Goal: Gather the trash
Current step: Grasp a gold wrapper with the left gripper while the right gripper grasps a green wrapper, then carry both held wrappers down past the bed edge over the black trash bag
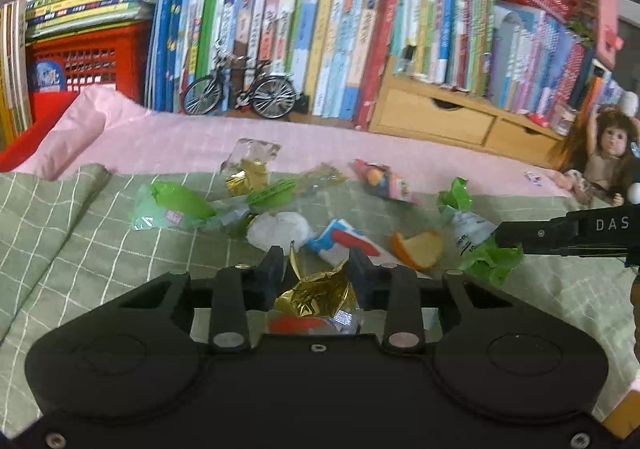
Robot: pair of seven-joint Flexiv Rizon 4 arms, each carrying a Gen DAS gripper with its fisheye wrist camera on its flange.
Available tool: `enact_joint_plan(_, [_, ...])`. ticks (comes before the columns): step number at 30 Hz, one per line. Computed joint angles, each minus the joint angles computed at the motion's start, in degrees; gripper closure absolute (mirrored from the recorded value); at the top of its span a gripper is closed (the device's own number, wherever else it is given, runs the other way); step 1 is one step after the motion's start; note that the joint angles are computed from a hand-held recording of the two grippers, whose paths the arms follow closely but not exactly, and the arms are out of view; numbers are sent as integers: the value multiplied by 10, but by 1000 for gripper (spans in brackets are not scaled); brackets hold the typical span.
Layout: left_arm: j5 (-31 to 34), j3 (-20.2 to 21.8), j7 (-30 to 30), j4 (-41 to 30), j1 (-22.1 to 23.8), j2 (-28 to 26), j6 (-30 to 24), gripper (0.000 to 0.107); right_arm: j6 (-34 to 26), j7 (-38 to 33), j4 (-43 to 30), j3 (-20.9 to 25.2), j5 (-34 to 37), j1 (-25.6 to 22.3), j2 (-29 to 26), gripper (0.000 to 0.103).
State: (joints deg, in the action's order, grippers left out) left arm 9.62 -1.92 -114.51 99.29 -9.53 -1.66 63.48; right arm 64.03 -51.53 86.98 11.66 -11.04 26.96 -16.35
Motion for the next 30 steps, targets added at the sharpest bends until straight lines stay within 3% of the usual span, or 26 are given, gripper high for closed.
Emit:
enact_joint_plan(1, [-5, 0, 3, 5, -2, 7, 1, 75, 7, -2, 12, 1, 1, -2, 10, 72])
enact_joint_plan(2, [-11, -1, 8, 11, -3, 13, 4, 84, 14, -4, 23, 4, 3, -4, 19, 72])
enact_joint_plan(10, [-71, -14, 79, 76, -17, 73, 29, 92, 57, -36, 127, 29, 42, -20, 111, 72])
enact_joint_plan(21, [-137, -24, 131, 181, -49, 141, 54, 92, 83, 21, 244, 39, -17, -28, 206, 72])
enact_joint_plan(30, [-197, -20, 166, 254, -87, 203, 89, 92, 85, 11, 298, 53, 22, -20, 264, 72])
